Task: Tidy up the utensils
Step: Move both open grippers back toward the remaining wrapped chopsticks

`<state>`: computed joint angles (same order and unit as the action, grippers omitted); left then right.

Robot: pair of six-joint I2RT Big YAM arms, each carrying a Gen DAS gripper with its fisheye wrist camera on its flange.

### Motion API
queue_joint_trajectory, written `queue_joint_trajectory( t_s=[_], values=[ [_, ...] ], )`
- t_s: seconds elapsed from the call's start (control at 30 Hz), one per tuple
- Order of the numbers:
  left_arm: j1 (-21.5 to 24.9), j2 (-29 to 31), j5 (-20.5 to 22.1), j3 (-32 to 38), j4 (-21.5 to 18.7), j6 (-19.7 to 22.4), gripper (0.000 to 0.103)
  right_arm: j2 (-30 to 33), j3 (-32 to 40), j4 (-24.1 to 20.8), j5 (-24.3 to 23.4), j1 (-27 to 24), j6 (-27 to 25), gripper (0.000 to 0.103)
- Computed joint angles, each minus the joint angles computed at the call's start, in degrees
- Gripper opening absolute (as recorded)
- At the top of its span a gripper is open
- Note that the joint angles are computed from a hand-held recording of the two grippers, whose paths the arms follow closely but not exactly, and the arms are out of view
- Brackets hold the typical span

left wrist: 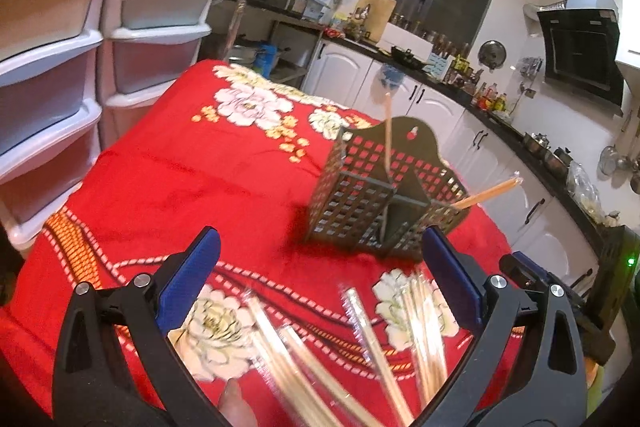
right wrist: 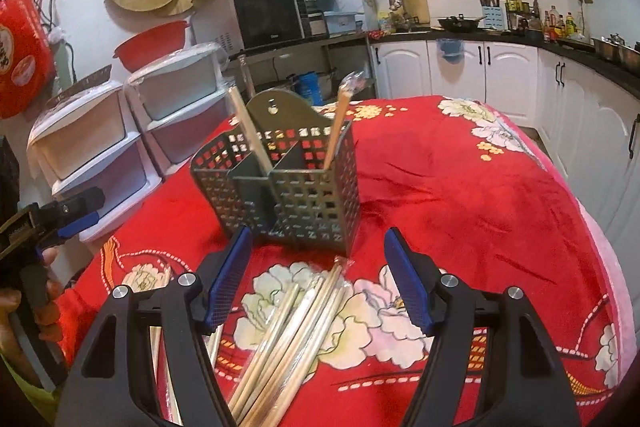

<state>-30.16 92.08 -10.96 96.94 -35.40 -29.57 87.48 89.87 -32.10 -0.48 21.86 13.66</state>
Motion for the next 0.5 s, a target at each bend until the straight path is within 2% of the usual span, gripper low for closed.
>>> queue_joint_trajectory(
  t_s=[0.27,0.5],
  values=[
    [0.45,-1.79,-0.95,-3.69,-1.77,-1.16,0.092,0.66,0.19,-1.44,0.04,1.48,-0.45,0.066],
    [0.79,-1.86,0.92,-5.83,-3.55,-1.89,0.092,2.84,1.87,-4.36,0.14,2.44,-1.27,0.066]
  ],
)
